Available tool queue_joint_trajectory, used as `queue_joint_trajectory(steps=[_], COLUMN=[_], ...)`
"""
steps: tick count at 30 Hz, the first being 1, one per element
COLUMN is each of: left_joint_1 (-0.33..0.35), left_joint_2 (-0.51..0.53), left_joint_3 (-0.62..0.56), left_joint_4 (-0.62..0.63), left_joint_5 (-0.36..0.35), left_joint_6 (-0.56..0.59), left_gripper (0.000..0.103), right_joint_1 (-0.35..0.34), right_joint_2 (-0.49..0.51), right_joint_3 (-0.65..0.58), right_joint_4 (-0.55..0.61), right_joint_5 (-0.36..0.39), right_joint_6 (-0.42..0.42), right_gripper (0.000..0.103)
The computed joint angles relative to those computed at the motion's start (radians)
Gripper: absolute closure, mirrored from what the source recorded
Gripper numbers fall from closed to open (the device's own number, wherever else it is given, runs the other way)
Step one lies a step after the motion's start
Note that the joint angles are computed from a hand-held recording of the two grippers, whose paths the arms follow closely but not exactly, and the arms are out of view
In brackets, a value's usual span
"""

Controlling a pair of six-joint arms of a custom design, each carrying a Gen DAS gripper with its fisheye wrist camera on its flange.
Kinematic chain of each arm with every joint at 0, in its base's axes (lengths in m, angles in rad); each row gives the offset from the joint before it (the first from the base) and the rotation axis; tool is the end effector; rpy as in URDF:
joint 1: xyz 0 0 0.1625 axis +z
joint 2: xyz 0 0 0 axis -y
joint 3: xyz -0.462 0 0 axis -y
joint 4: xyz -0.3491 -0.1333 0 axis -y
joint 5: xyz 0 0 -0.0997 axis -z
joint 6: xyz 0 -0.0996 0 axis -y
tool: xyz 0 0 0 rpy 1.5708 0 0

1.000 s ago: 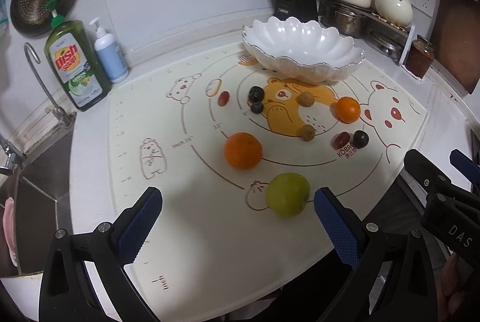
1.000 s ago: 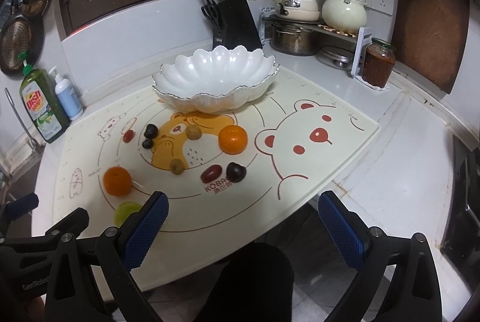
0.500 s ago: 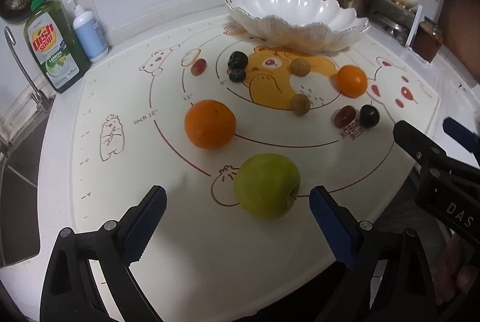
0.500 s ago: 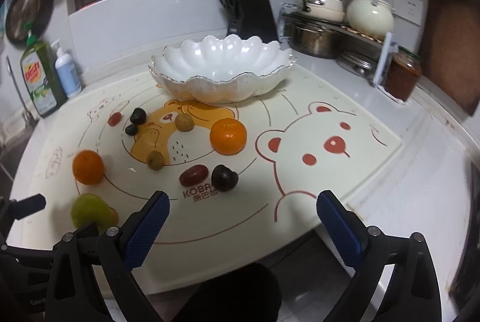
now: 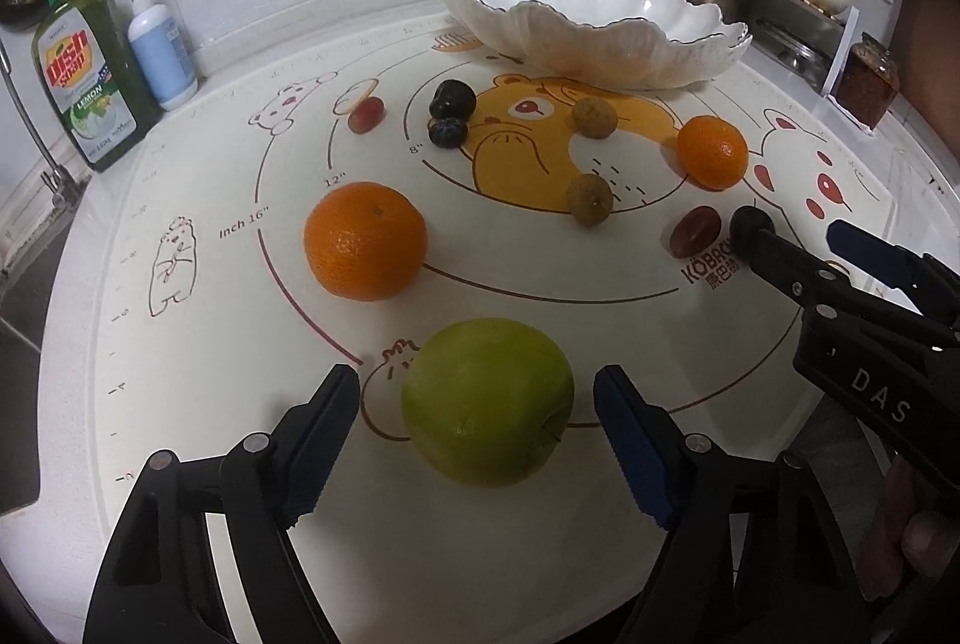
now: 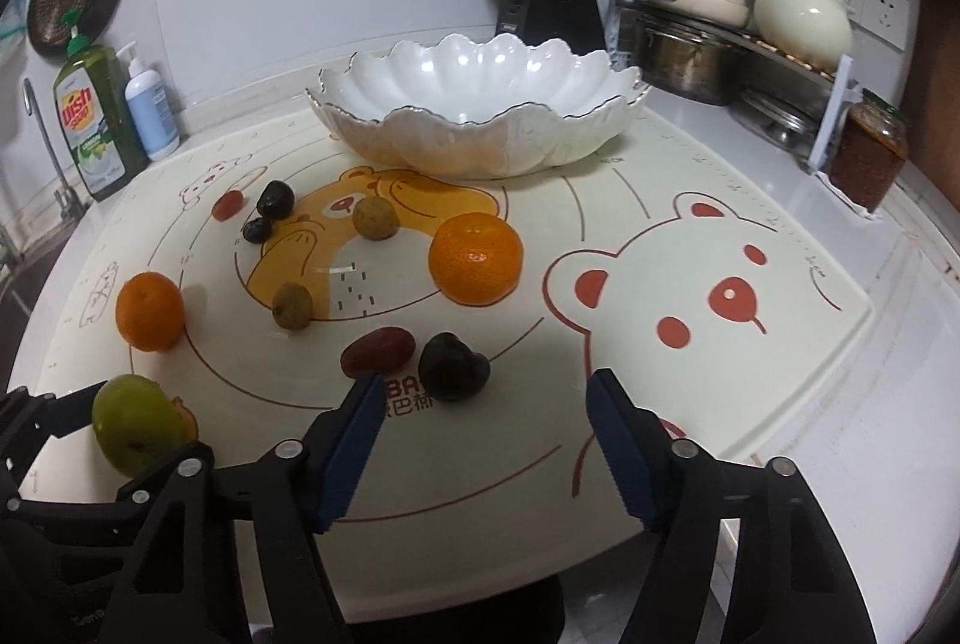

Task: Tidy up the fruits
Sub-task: 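Grasp the green apple with the left gripper while the right gripper grasps a dark plum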

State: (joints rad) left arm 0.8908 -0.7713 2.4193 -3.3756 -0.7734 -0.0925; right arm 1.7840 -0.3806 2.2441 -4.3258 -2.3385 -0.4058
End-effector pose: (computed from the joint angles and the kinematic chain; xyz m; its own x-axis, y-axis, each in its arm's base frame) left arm -0.1010 -0.4503 0.0833 -0.6682 0.2799 -0.6893 0.5618 0.7973 -0.2208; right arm 0.1572 -0.4229 0.0324 -0.6987 0.1029 0.7080 -0.4449 0.7125 -0.5426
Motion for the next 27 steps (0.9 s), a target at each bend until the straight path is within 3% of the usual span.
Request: queue_joint_trajectory(steps=[6, 13, 16, 19, 27], left_joint_1=[0.006, 0.006, 0.002, -0.008, -0.009], left_joint_2=[0.019, 0.030, 0.032, 0.041, 0.034], left_joint_3=[-0.006, 0.002, 0.006, 0.011, 0.013], left_joint_4=[-0.027, -0.075, -0.086, -0.105, -0.094], left_joint_5=[-0.003, -0.017, -0.027, -0.001, -0.003], left_joint_6=[0.005, 0.023, 0.040, 0.048, 0.052], left_gripper=[0.024, 0.036, 0.044, 0.054, 0.054], right_joint_1=[-0.022, -0.039, -0.041, -0.041, -0.030], right_joint_2=[-0.010, -0.009, -0.010, -0.011, -0.007], right_joint_3=[-0.010, -0.018, -0.018, -0.018, -0.013], right_joint_4=[0.049, 0.064, 0.067, 0.070, 0.058], right_joint_5=[0.042, 0.075, 0.082, 0.083, 0.072], right_joint_6=[0.018, 0.021, 0.020, 0.020, 0.016], right_gripper=[0.053, 0.062, 0.074, 0.074, 0.075])
